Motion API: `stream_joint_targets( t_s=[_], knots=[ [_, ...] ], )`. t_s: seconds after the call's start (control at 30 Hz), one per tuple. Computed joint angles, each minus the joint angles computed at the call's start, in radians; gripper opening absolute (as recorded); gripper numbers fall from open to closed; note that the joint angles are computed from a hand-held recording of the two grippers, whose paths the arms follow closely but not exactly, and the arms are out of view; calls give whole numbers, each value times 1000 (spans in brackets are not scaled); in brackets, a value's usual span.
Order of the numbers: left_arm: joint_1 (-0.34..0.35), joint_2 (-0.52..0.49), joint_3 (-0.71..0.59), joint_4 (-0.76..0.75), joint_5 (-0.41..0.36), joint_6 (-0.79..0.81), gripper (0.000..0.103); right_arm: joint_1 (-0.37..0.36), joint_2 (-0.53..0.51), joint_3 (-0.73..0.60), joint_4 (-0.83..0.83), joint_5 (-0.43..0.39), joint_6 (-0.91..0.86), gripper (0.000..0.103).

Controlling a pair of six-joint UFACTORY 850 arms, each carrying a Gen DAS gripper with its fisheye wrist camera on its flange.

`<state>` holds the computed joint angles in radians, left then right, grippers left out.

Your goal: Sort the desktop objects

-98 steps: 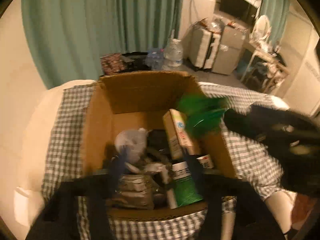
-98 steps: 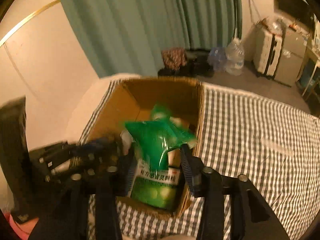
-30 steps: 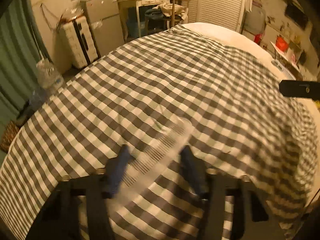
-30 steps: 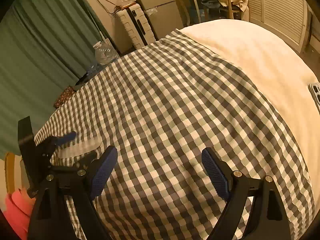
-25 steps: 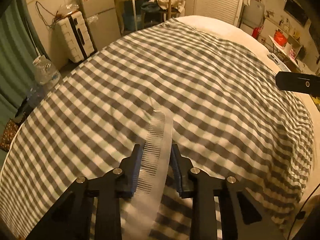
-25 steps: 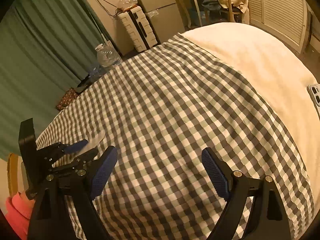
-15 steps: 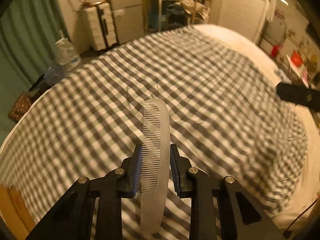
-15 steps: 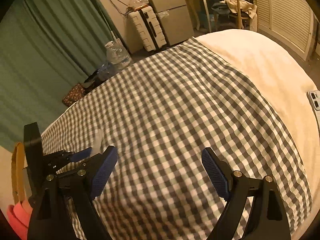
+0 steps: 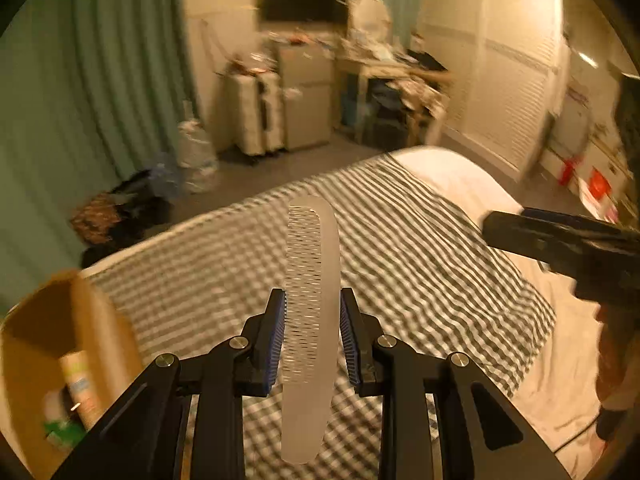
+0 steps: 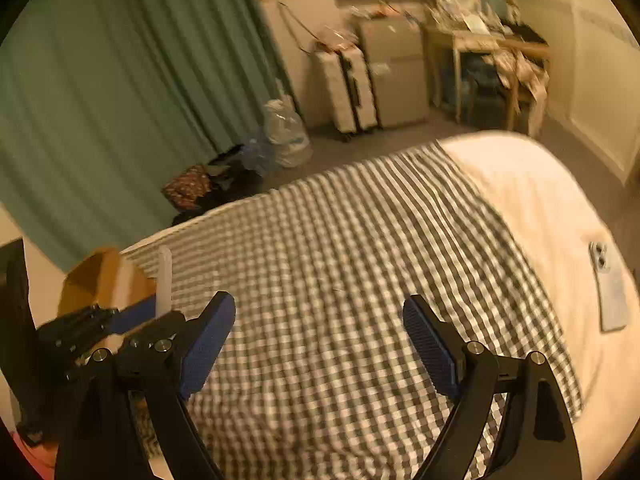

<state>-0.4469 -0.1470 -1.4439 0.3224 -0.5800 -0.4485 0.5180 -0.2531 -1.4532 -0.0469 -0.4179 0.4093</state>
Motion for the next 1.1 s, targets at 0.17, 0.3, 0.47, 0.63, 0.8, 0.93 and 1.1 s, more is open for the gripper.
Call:
stream_joint_targets(
  t_s=[0.17, 0.3, 0.47, 0.63, 0.8, 0.93, 1.1],
  knots=[
    [38, 149, 100, 85, -21, -127, 26, 97, 34, -37, -125, -22, 78, 86],
    [89, 250, 164, 119, -48, -165, 26, 190, 13, -90, -217, -57, 125, 86],
    [170, 331, 237, 163, -57, -199, 26, 285, -60, -182, -252, -78, 132, 87],
    [264, 356, 305, 138, -49, -186, 26, 327, -130, -249, -228, -77, 92, 92],
    [314, 285, 280, 128, -58, -171, 51, 337, -194, -316, -190, -106, 44, 92],
    [278, 250, 248, 333, -142, -341, 100, 335, -222, -347, -168, -119, 56, 92],
    [284, 276, 254, 305, -137, -326, 101, 335, -238, -376, -192, -142, 90, 92]
  ],
)
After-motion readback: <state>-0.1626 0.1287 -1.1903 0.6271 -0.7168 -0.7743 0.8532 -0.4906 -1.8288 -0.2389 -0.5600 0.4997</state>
